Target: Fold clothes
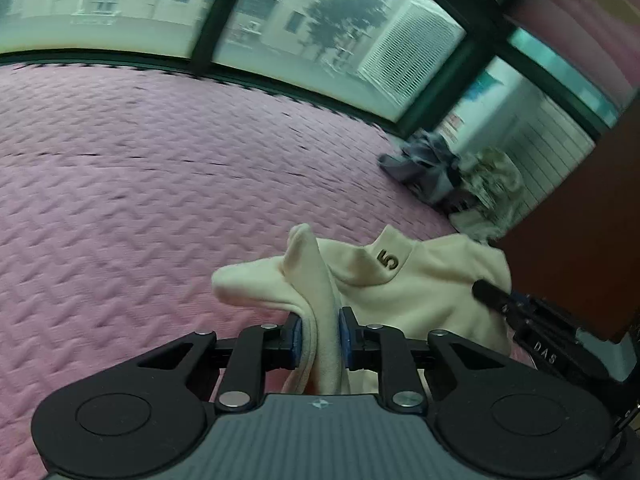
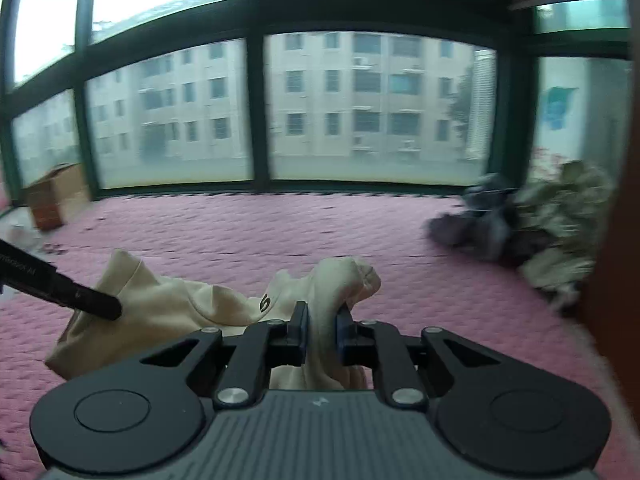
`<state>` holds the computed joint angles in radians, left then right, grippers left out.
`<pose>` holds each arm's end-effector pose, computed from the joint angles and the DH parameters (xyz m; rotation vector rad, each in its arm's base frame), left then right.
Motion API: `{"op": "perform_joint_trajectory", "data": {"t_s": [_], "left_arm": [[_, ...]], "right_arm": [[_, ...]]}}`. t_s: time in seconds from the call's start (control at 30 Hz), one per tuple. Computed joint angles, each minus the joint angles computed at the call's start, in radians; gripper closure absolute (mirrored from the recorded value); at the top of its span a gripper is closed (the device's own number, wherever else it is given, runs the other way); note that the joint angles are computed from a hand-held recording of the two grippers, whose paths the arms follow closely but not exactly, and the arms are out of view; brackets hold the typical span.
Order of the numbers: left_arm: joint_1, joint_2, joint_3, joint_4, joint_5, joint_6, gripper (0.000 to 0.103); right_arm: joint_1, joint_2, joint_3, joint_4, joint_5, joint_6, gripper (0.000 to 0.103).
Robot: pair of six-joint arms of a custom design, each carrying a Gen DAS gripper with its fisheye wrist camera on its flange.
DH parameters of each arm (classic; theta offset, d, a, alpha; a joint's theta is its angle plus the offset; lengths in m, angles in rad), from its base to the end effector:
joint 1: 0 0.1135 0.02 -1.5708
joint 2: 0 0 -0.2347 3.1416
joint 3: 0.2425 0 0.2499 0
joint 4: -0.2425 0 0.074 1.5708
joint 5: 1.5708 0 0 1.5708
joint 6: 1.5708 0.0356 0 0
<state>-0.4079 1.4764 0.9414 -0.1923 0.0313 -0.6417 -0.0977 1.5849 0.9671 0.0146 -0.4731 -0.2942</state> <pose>0.2924 -0.1276 0.2022 -0.2595 2.3521 -0.5640 0.3428 -0.0173 0.1966 -0.4698 2.0598 0.2812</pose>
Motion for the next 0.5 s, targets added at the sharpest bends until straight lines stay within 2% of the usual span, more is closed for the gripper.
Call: {"op": "perform_joint_trajectory", "data": {"t_s": [0.17,0.3,0.5], "left_arm": [[-0.078,0.206,0.213,0.01,-0.009,0.018,0.087],[-0.115,0.342,0.37,-0.03,-0.008,0.025,0.087],[-0.131,0.384,0.391,-0.047,-0.065,0.038,0.086]], "right_arm": [[-0.097,0.055,0.042,0.012,0.021,-0.016,0.091],[-0.146,0.131,0.089,0.017,0.043,-0.025,0.091],[-0.199,0.162,0.096,-0.003,0.003,-0.054,0.091]]}}
